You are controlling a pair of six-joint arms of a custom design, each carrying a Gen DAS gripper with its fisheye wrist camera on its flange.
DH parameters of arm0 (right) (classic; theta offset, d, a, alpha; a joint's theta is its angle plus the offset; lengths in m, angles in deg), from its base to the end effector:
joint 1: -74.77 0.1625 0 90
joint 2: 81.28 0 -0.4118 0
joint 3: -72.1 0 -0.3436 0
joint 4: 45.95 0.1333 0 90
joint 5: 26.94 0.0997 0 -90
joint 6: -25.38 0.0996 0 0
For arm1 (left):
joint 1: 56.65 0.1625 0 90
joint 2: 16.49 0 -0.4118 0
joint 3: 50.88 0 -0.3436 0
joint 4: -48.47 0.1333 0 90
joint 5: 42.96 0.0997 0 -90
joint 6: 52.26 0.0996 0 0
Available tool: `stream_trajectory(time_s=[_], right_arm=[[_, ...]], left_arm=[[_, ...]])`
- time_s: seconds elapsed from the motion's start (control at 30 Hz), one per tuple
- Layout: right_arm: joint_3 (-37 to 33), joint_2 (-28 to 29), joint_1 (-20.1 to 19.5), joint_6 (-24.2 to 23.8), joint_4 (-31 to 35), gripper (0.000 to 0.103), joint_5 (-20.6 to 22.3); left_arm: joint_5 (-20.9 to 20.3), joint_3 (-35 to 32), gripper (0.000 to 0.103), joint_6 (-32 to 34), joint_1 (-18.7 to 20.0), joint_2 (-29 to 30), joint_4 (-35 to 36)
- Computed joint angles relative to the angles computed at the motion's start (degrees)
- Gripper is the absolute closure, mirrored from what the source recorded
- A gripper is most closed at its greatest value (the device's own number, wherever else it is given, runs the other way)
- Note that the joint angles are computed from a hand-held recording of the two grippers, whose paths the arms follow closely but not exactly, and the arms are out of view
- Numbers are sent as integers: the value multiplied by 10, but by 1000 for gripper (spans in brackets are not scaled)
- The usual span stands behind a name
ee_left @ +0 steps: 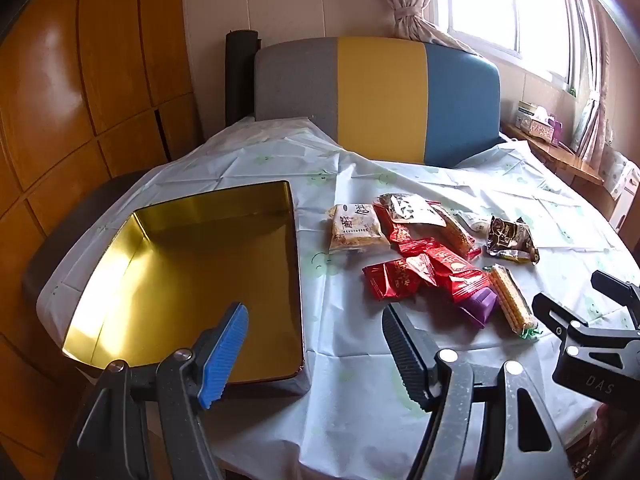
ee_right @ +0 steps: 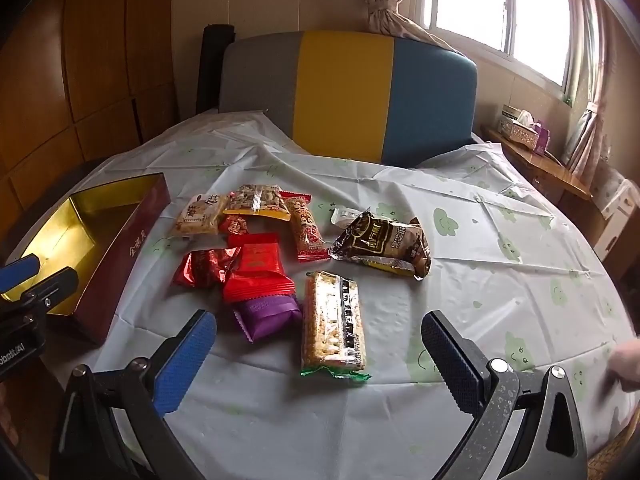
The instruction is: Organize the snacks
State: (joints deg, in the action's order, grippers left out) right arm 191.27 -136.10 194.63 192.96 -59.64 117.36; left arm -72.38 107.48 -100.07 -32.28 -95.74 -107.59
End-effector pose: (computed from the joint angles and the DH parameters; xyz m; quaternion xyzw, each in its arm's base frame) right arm 0.2176 -0.2737 0.0812 0.1589 -0.8369 0.3612 0.3793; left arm -0.1167 -0.2944 0.1595 0.1895 0.8387 -0.3651 0.3570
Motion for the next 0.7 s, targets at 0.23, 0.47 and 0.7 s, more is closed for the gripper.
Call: stream_trajectory(time_s=[0.23, 0.47, 0.7], right_arm=[[0, -4, 3, 3, -2, 0, 10], [1, -4, 2, 4, 1, 0, 7], [2, -7, 1, 10, -1, 0, 7]], left_arm=[[-5, -4, 32, 2, 2, -10, 12], [-5, -2, 32, -1, -1, -10, 12], [-5, -1, 32, -1, -2, -11, 12]])
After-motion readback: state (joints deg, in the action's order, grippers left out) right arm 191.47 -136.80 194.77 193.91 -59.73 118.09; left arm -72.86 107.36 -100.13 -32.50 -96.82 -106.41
